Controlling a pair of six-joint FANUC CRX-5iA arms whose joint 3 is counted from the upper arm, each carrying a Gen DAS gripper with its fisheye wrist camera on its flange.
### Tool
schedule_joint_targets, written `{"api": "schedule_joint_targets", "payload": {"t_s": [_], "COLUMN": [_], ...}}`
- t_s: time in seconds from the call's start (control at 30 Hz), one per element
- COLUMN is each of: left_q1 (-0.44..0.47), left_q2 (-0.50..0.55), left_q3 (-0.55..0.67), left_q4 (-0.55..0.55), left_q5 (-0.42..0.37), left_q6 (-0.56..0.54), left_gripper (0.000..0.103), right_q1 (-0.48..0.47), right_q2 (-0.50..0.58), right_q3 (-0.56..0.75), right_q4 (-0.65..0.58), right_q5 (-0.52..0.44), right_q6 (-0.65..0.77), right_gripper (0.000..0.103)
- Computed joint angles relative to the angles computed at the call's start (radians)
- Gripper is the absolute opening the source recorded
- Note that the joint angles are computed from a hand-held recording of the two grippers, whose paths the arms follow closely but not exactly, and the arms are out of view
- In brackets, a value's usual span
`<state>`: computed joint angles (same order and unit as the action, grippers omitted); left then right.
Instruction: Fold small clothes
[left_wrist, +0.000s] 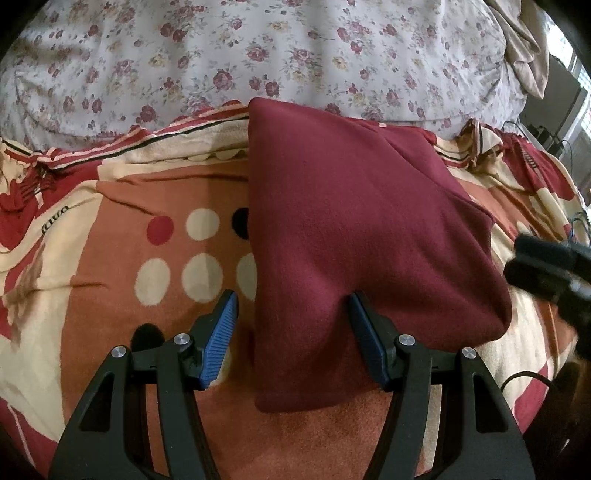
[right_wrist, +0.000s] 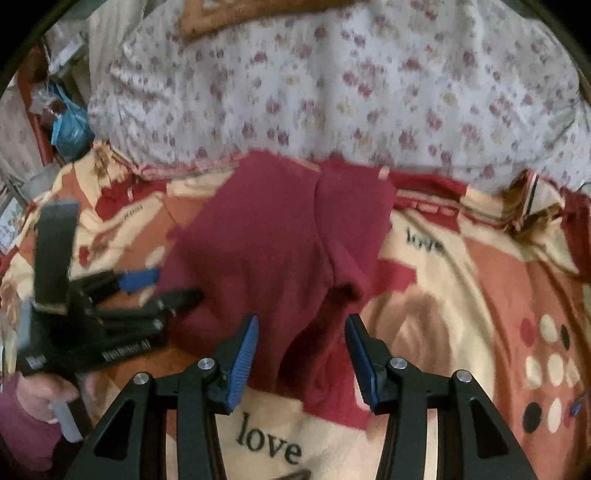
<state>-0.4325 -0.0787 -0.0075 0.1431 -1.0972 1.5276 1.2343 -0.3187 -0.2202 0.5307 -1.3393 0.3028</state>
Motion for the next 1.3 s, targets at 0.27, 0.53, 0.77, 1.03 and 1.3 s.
{"api": "schedule_joint_targets", "payload": {"t_s": [0.27, 0.53, 0.77, 1.03, 1.3], "left_q1": [0.004, 0.002, -0.004, 0.001, 0.0], "left_q2": [0.004, 0.009, 0.01, 0.005, 0.004], "left_q3": [-0.001, 0.0, 0.001, -0.005, -0.006], "left_q4": [0.007, 0.007, -0.002, 0.003, 0.002], "left_q5": [0.002, 0.004, 0.008, 0.009, 0.011], "left_q6": [0.003, 0.003, 0.014, 0.008, 0.009], "left_gripper": [0.065, 0.065, 0.065, 0.065, 0.065], "right_q1": [-0.087, -0.172, -0.185, -0.123, -0.051], "right_q2": [0.075, 0.11, 0.09, 0.076, 0.055], "right_q3": [0.045, 0.034, -0.003, 0.021, 0.019], "right_q4": [0.012, -0.05, -0.062, -0.03, -0.025], "right_q5": [0.055, 0.088, 0.123, 0.038, 0.018], "right_q6": [0.027, 0.025, 0.02, 0.002, -0.018], "right_gripper": [0.048, 0.049, 0.05, 0.05, 0.05]}}
